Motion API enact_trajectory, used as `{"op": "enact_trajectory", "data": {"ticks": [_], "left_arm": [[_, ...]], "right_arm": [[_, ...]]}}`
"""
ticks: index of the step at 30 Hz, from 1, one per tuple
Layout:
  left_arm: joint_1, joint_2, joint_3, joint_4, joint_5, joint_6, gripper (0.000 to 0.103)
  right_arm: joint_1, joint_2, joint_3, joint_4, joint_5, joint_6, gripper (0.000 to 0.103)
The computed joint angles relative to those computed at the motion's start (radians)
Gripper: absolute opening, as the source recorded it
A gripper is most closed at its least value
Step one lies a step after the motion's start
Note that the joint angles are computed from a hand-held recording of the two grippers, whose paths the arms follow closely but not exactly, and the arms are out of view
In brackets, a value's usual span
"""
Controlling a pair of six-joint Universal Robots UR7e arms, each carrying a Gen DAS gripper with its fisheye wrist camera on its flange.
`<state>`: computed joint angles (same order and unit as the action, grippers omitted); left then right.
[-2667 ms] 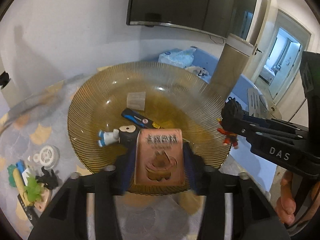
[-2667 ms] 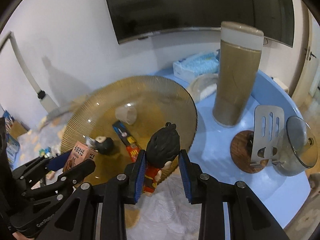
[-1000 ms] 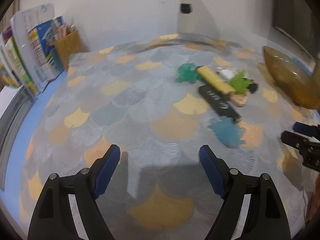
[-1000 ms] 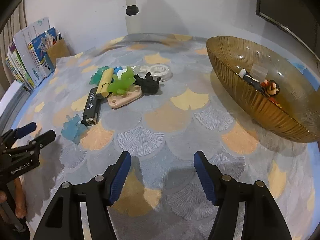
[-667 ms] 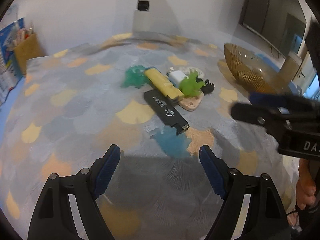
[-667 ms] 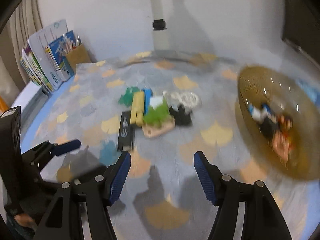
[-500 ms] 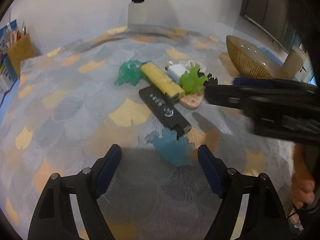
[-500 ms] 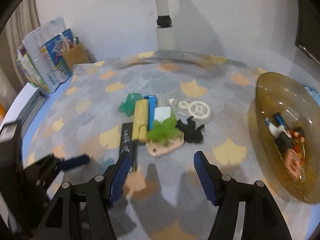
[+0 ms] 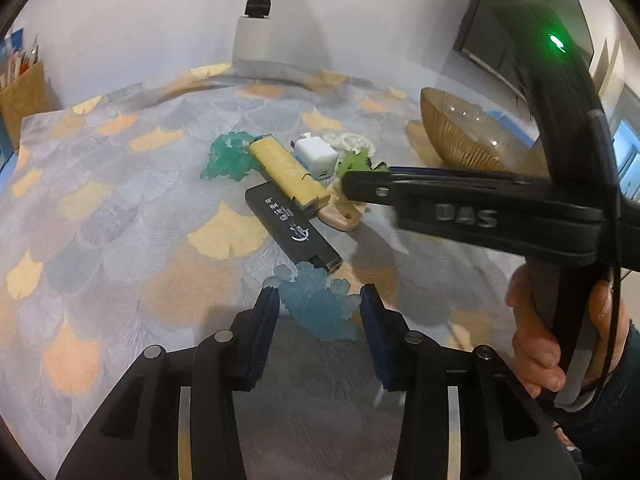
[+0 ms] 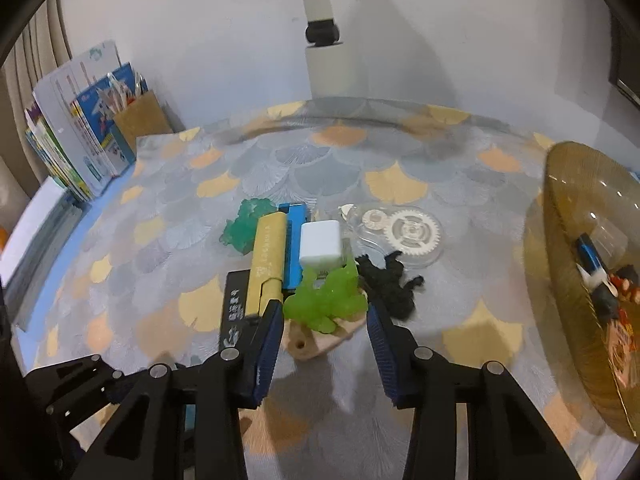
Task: Organize rigid objects
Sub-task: 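Grasp the translucent blue figure with the left gripper while the right gripper grasps the translucent green figure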
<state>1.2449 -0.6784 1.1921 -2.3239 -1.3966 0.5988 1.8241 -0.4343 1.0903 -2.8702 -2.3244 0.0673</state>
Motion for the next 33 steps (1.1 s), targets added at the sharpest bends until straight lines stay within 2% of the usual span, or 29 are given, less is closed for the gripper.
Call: {"op": "enact_trajectory", "data": {"ticks": [4,10,15,18,21,23,24,25,26,27,31,33], "left_arm": [[0.005,-0.05,0.064,-0.033,-0.012,-0.026,0.039],[0.004,-0.098,0.15,-0.078,-0.004,-0.039,0.039],[-0.01,-0.145,0.237,-0.107,-0.001,-0.039,0.039],[-0.022,-0.173,0.289,-0.14,0.0,-0.021,0.039],[-0.031,-0.194,0.329,-0.166,0.008,-0.008,0.039],[-0.031,-0.199,0.339,-0.163,0.012,-0.015,0.039],[-0.03,-0.201,0.34,-0.159,0.011,-0.016,0.039],[-0.028,-0.201,0.342,-0.154,0.013,-0.021,0.039],[-0.027,-0.201,0.344,-0.15,0.013,-0.023,0.039],[-0.028,-0.202,0.35,-0.152,0.014,-0.025,0.039],[-0.03,-0.203,0.363,-0.149,0.025,-0.017,0.039],[-0.031,-0.202,0.36,-0.145,0.018,-0.022,0.039]], "right_arm": [[0.023,-0.072,0.129,-0.092,0.02,-0.009,0.042],[0.046,-0.183,0.339,-0.162,0.038,0.019,0.042],[0.033,-0.28,0.497,-0.093,0.133,0.078,0.042],[0.05,-0.285,0.534,-0.085,0.086,0.039,0.042],[0.06,-0.293,0.559,-0.032,0.017,0.084,0.042],[0.059,-0.315,0.601,-0.054,0.007,0.136,0.043],[0.056,-0.329,0.625,-0.078,0.015,0.154,0.044],[0.052,-0.344,0.651,-0.112,0.03,0.172,0.05],[0.049,-0.358,0.681,-0.156,0.039,0.192,0.062],[0.049,-0.369,0.71,-0.204,0.029,0.213,0.065],[0.047,-0.406,0.775,-0.286,0.025,0.247,0.066],[0.048,-0.424,0.801,-0.3,0.063,0.257,0.066]]}}
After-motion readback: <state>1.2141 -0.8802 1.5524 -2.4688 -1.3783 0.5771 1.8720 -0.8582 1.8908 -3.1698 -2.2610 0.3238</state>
